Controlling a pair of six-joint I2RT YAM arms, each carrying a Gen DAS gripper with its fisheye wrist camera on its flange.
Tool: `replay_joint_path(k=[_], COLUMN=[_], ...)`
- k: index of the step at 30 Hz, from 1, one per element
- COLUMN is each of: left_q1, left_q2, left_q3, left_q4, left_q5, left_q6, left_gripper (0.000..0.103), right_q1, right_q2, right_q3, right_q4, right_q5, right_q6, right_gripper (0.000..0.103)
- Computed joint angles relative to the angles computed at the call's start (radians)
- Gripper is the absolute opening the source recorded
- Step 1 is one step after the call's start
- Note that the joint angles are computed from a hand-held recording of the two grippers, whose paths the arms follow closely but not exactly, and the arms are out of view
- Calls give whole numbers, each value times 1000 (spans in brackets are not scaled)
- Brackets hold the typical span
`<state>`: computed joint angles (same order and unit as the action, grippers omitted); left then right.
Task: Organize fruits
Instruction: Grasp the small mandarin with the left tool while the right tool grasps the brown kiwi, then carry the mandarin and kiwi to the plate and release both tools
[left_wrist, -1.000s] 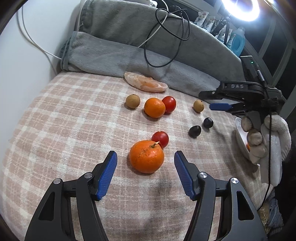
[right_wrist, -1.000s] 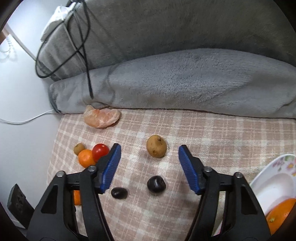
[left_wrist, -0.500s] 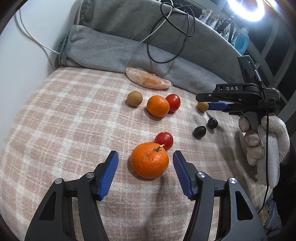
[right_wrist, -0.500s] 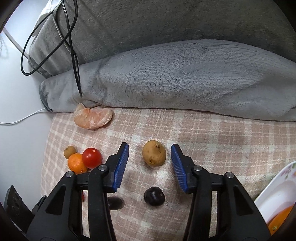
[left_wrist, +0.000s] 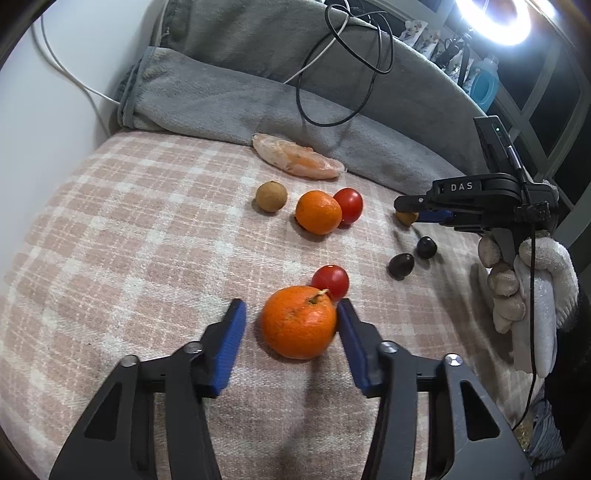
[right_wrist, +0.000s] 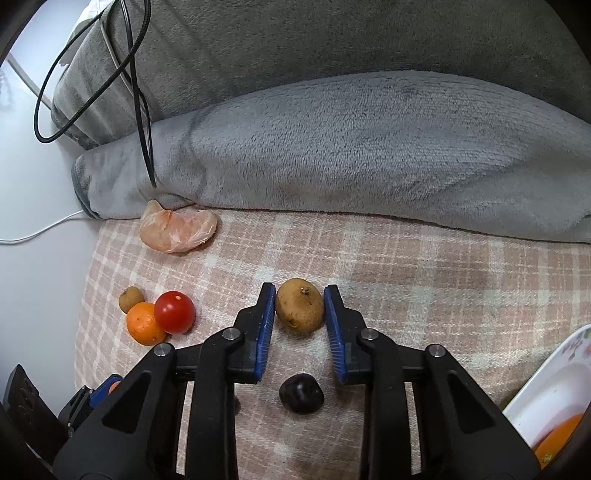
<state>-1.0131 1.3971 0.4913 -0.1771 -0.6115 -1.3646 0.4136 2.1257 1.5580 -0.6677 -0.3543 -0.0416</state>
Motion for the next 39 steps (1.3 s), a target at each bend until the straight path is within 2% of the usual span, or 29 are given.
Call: replay_joint_path(k=[2, 23, 30, 39], left_q1=[-1, -62, -75, -73], left_q2=[0, 12, 34, 122], left_q3=[-1, 49, 125, 253], left_q4=[10, -68, -85, -38], left_q5=[0, -58, -73, -48], left_q6=[11, -46, 4, 132], left_gripper=[40, 38, 38, 38], right_q1=[-4, -79, -135, -257], right_q2=[-5, -153, -232, -310], right_q3=[-4, -100, -142, -176], right_q4=[1, -17, -41, -93], right_q5=[-5, -76, -112, -158], right_q6=[1, -76, -131, -217], right_gripper=[28, 28, 28, 28])
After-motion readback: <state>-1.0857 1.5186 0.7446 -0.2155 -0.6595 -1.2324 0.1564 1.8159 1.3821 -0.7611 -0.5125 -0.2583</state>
